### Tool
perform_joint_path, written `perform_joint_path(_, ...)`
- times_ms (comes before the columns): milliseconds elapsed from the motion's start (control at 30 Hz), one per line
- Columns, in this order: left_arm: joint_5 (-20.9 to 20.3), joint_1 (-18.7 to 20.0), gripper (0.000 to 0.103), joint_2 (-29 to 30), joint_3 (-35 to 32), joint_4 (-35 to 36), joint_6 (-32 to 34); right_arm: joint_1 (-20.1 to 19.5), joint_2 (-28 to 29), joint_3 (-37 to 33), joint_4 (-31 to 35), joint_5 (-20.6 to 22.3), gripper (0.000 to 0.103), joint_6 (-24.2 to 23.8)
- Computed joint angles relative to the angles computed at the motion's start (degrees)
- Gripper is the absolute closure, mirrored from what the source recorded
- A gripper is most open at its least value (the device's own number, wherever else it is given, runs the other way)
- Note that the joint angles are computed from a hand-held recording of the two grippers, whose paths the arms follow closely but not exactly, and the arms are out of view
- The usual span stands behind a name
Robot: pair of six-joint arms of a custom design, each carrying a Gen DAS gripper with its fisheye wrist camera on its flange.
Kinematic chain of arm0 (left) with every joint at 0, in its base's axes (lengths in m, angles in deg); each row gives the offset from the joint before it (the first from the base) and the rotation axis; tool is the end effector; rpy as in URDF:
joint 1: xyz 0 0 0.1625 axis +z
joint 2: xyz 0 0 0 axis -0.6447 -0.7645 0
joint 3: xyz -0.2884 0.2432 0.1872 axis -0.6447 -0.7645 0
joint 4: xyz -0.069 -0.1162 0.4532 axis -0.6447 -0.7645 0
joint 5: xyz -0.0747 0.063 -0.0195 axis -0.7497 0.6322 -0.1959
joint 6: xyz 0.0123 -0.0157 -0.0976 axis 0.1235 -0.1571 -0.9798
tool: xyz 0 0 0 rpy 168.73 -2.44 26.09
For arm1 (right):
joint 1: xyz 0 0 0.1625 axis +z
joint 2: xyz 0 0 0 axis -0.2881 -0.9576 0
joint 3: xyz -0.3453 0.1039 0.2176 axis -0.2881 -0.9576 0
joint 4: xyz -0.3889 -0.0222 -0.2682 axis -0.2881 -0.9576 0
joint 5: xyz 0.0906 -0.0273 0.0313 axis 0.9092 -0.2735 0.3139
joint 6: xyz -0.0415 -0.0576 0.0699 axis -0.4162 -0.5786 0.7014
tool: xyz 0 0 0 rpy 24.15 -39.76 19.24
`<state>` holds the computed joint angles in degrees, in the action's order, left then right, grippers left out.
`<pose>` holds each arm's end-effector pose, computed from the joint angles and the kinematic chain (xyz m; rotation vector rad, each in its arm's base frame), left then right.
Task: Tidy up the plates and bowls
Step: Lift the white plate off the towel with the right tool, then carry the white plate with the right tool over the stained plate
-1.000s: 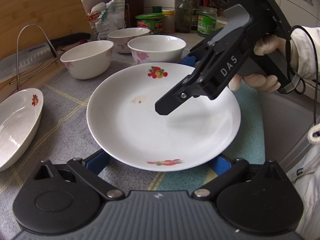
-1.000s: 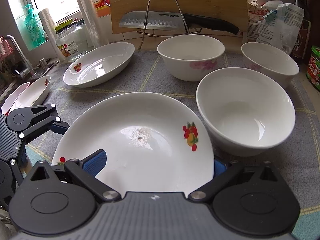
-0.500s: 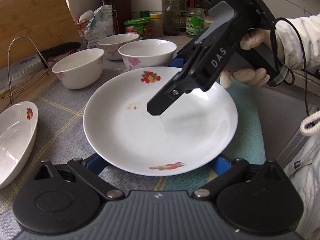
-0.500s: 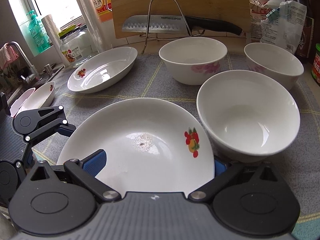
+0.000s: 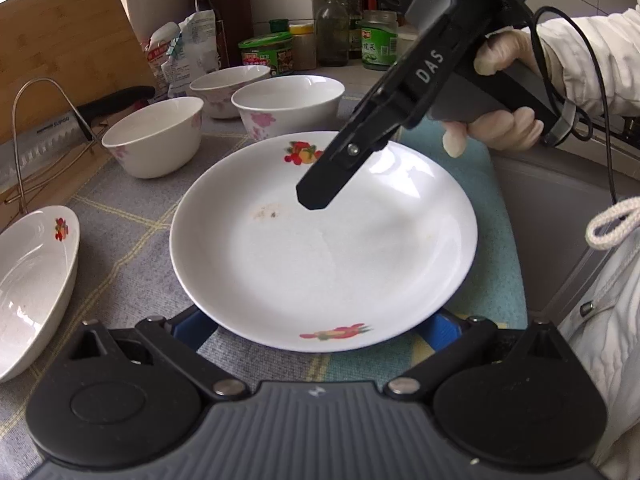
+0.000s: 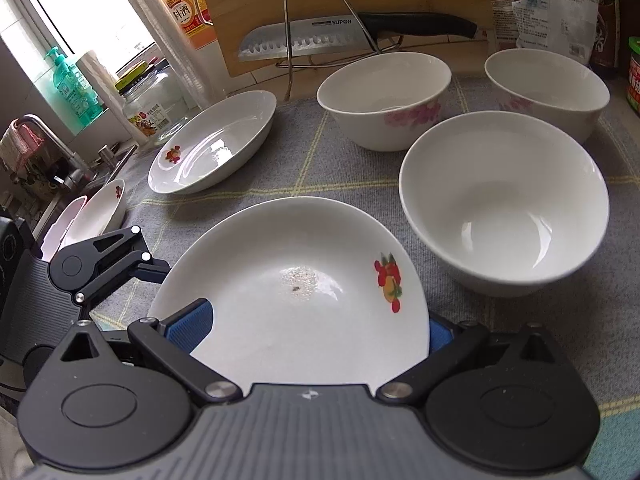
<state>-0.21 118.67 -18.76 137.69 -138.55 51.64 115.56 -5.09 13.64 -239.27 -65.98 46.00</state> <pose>-0.0283 -0.8283 0.1772 2.0802 2.2022 -0.1575 0.2141 -0.7713 0.0680 0.1886 -2.6392 0.7798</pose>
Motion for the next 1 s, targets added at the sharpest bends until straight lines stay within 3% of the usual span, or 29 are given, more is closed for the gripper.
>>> perform_joint_path(133, -0.1, 0.1, 0.001, -0.2, 0.1, -0.4, 1.4, 0.5, 0.9, -0.9, -0.7, -2.5, 0.0, -0.3)
perform_joint_path(1000, -1.5, 0.3, 0.001, -2.3, 1.6, 0.0, -2.1, 2.0, 1.4, -2.7, 1.9, -3.7, 0.0, 2.7)
